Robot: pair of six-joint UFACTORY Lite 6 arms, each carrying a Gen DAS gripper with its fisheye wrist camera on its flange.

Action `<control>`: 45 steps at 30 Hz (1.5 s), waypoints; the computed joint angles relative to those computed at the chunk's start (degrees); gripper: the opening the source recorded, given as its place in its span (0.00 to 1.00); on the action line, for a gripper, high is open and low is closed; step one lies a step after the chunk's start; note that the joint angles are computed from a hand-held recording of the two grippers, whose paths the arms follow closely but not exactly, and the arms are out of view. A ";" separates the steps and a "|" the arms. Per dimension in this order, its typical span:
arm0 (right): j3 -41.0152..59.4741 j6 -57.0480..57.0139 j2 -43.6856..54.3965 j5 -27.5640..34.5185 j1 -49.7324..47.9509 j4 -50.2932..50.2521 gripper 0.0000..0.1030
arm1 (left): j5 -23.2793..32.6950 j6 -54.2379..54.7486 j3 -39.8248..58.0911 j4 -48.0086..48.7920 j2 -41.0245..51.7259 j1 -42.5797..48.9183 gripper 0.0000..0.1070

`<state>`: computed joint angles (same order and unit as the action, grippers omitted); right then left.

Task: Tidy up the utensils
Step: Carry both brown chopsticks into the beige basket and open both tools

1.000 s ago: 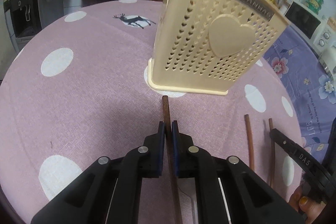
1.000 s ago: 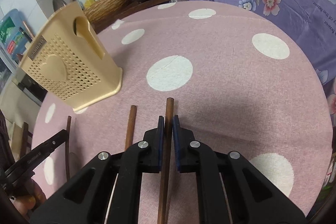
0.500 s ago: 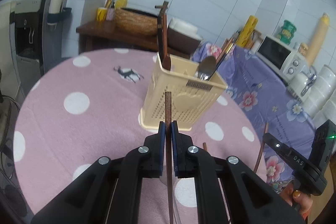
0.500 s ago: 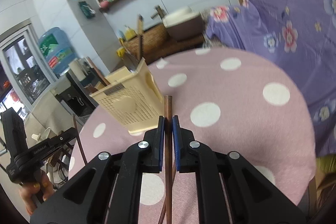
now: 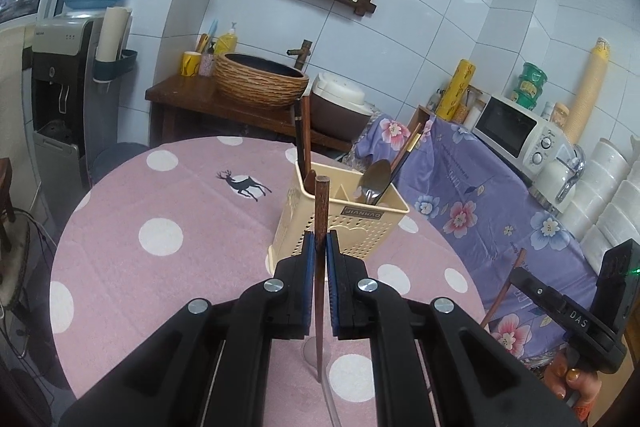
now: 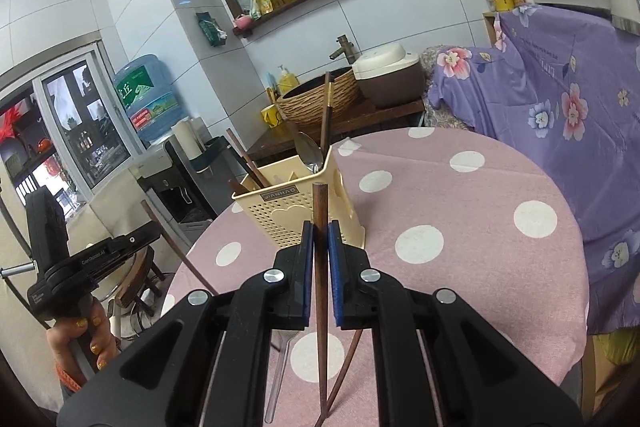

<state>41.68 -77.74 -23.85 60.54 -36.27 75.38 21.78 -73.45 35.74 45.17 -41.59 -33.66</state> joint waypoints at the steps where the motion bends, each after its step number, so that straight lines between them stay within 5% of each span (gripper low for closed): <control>1: 0.31 0.32 -0.07 -0.07 0.38 0.07 0.08 | 0.16 0.04 0.40 0.26 0.23 -0.14 0.07; 16: 9.36 4.10 0.81 -7.19 9.35 -0.88 0.07 | -1.45 11.34 10.77 -6.39 7.42 2.42 0.07; 19: 14.12 6.37 3.08 -8.96 11.77 -2.69 0.07 | -2.41 22.26 15.32 -16.44 10.11 4.66 0.07; 26: 34.56 16.64 10.44 -9.01 15.69 -7.63 0.07 | 1.01 39.56 35.15 -30.71 19.65 8.26 0.07; 34: 57.95 32.15 22.06 -20.11 26.59 -19.74 0.07 | 7.34 33.24 60.74 -21.36 39.02 8.97 0.06; 39: 53.34 33.38 24.38 -28.57 32.57 -23.35 0.08 | 2.97 28.18 55.44 -17.51 41.64 10.06 0.06; 45: 42.75 25.00 26.87 -35.33 35.08 -16.33 0.08 | -2.86 19.67 44.34 -10.63 41.60 10.10 0.01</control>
<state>84.43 -52.74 3.03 25.21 -1.19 59.05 18.93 -53.78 80.08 34.55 0.01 -23.55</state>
